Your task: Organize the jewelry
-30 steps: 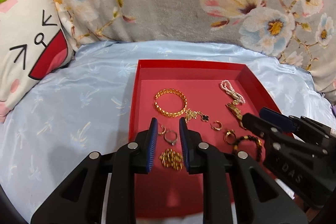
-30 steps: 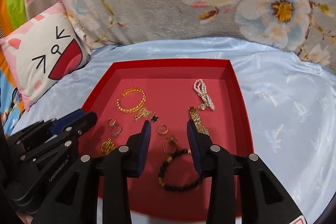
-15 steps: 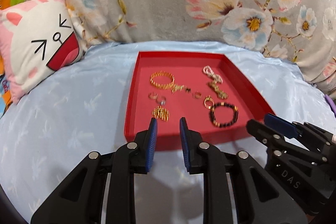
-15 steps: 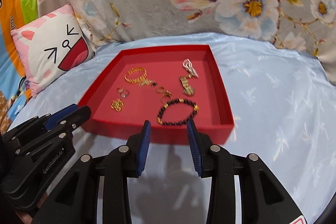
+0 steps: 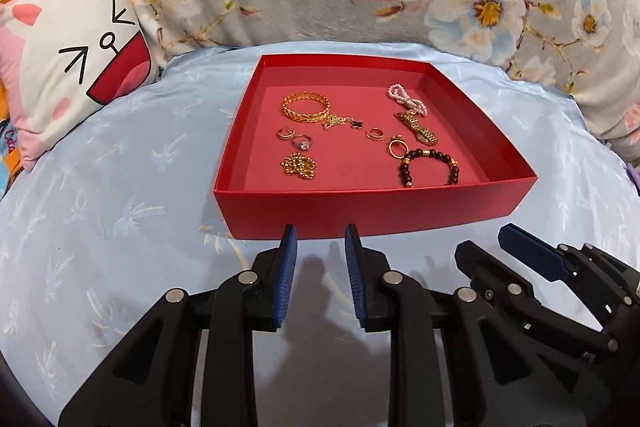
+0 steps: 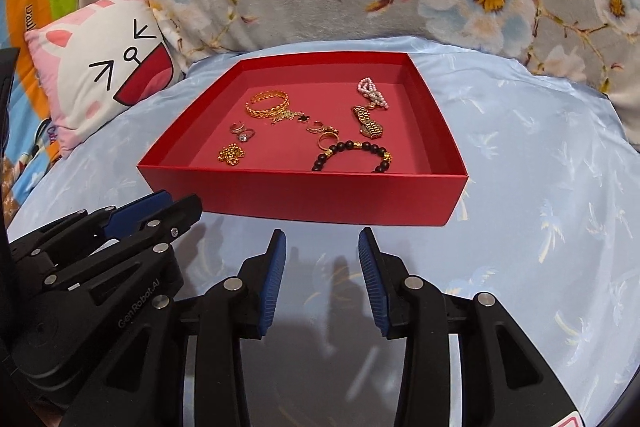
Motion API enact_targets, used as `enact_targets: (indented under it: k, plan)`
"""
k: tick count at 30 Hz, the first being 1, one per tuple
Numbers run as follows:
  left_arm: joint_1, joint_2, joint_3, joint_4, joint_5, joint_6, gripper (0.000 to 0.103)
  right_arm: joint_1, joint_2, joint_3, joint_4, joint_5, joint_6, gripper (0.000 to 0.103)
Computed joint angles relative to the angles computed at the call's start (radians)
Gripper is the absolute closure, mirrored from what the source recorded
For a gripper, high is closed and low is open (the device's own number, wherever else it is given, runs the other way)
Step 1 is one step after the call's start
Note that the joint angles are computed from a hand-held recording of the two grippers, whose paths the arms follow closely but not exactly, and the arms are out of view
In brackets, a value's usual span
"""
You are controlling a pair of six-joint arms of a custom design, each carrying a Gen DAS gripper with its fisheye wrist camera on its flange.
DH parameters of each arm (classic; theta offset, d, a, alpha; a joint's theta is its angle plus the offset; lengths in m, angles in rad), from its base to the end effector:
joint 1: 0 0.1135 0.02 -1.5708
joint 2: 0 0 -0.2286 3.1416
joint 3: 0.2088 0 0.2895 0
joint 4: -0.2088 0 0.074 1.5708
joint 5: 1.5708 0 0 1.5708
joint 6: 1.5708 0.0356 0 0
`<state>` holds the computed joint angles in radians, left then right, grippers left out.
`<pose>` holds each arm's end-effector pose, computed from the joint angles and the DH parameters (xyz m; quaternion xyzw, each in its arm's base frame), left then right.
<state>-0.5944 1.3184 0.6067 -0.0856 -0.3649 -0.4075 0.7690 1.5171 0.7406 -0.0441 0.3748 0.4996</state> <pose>0.2486 -0.1527 0.1186 0.0169 0.9132 -0.0307 0.4060 0.2425 0.2165 0.1077 -0.0551 0.9151 0.0737 0.3927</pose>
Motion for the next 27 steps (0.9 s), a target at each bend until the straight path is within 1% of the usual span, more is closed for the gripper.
enact_targets:
  k: [5, 6, 8, 10, 12, 14, 16, 18, 21, 24, 27]
  plan:
    - [0.002, 0.014, 0.011, -0.011, 0.003, -0.004, 0.077, 0.014, 0.010, 0.015, -0.028, 0.036, 0.017, 0.063]
    - [0.003, 0.017, 0.014, -0.016, -0.001, -0.008, 0.075, 0.012, 0.012, 0.017, -0.031, 0.037, 0.018, 0.061]
    - [0.009, 0.016, 0.013, -0.019, 0.001, -0.018, 0.070, 0.008, 0.008, 0.013, -0.034, 0.039, 0.029, 0.057]
    - [0.018, 0.014, 0.012, -0.024, -0.005, -0.038, 0.055, -0.003, 0.000, 0.003, -0.033, 0.036, 0.048, 0.051]
    - [0.030, 0.004, 0.002, -0.023, 0.000, -0.057, 0.047, -0.020, -0.012, -0.011, -0.025, 0.022, 0.061, 0.041]
    - [0.036, -0.003, -0.005, -0.020, 0.002, -0.066, 0.041, -0.032, -0.024, -0.025, -0.019, 0.020, 0.080, 0.036]
    - [0.035, -0.003, -0.004, -0.027, -0.012, -0.077, 0.032, -0.038, -0.032, -0.033, -0.016, 0.026, 0.093, 0.032]
    - [0.035, -0.009, -0.009, -0.025, -0.015, -0.081, 0.028, -0.045, -0.044, -0.045, -0.012, 0.029, 0.110, 0.026]
    - [0.033, -0.011, -0.010, -0.032, -0.032, -0.080, 0.019, -0.051, -0.055, -0.056, -0.011, 0.025, 0.105, 0.022]
    - [0.018, -0.013, -0.008, -0.040, -0.068, -0.067, 0.015, -0.053, -0.063, -0.062, -0.016, 0.031, 0.094, 0.020]
    - [0.016, -0.014, -0.007, -0.044, -0.079, -0.068, 0.012, -0.048, -0.070, -0.067, -0.020, 0.046, 0.096, 0.019]
